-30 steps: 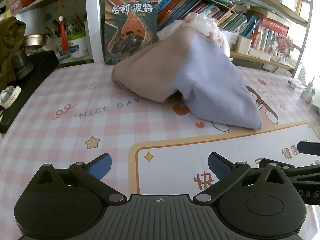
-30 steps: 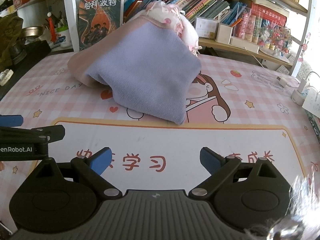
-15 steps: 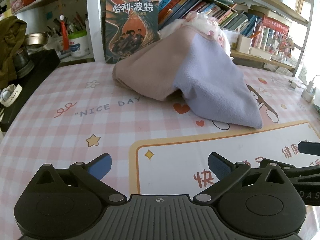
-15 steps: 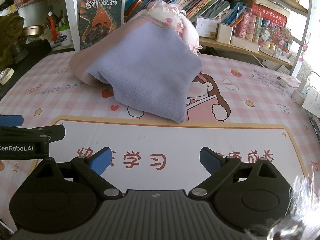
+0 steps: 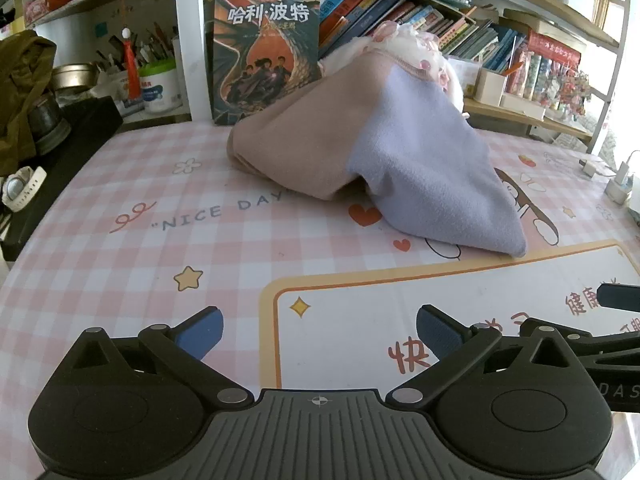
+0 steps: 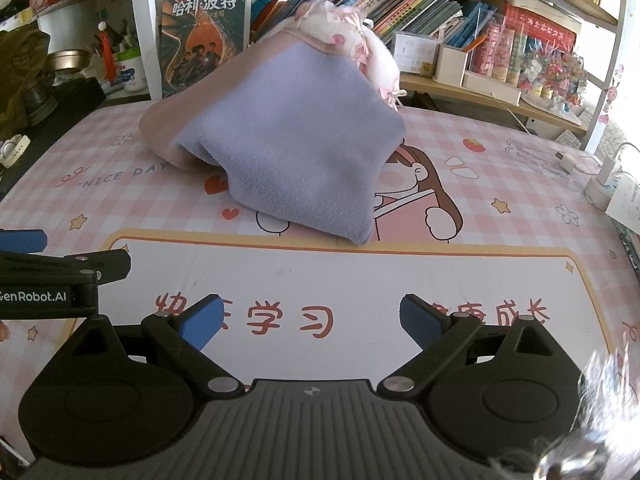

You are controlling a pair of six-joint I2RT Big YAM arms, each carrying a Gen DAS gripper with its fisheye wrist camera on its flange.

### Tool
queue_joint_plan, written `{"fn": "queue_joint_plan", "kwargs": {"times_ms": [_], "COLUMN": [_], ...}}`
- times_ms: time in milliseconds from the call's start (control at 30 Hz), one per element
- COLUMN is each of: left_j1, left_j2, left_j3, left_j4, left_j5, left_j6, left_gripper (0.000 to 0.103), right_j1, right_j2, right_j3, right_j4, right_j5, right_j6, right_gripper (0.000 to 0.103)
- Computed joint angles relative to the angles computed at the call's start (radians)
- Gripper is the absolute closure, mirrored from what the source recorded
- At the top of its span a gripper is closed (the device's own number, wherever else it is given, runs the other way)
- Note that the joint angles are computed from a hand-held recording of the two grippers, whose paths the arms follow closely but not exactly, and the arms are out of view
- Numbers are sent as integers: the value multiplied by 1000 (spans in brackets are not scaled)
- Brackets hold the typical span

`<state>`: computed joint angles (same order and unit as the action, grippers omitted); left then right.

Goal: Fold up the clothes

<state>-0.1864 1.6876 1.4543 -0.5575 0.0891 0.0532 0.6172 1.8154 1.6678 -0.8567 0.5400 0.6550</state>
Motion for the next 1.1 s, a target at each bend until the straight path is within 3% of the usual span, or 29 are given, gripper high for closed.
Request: {"fn": "queue_joint_plan", "kwargs": {"times_ms": [1100], "left_j1": [-1], "left_j2": [-9], "left_j3": [-5], "left_j4": [13], "left_j5": [10], "left_j6": [-3], "left_gripper": [0], "right_j1": [5], "right_j2": [-2], "right_j3": [4], "right_j4": [-3], "right_j5": [11], "right_j6": [-15], "right_gripper": [8]}}
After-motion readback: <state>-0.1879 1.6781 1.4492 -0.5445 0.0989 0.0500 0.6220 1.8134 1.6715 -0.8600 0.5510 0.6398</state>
